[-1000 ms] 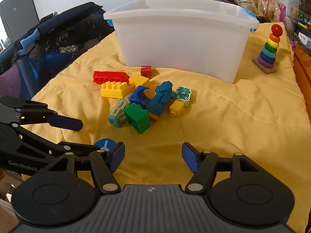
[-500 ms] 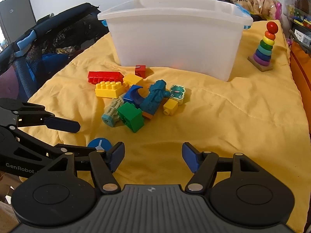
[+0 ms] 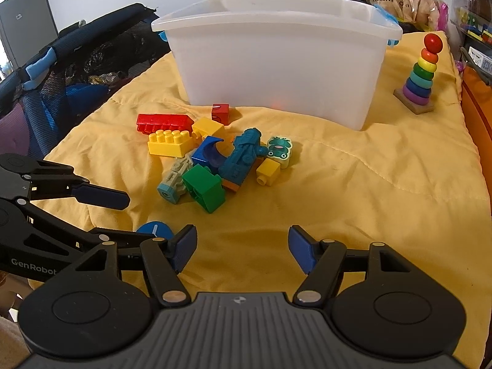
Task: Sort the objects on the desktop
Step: 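Grasp the teal dinosaur with the right tool while the left tool grasps the pale green cylinder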
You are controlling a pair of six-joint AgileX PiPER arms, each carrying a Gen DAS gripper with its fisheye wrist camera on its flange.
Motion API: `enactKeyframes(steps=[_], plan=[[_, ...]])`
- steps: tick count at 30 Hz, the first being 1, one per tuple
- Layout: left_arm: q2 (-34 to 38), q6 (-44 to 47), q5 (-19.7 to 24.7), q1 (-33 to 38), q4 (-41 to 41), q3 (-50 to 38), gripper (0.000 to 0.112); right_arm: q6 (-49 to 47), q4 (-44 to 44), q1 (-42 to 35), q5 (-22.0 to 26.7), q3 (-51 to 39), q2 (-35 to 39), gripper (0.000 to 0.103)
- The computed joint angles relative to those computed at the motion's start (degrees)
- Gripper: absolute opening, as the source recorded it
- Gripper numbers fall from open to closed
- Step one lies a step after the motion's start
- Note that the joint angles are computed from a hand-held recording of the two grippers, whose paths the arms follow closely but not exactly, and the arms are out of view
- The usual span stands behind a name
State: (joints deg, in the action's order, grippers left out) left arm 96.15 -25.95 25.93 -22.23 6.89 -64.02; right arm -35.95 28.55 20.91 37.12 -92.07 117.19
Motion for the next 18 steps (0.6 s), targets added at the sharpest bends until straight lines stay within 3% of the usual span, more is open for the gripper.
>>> enactKeyframes(steps=[18], plan=[[0.0, 3.1, -0.7, 0.8, -3.2, 0.5, 0.066, 0.3, -0.5, 0.3, 0.4, -0.2, 0.4, 0.071]])
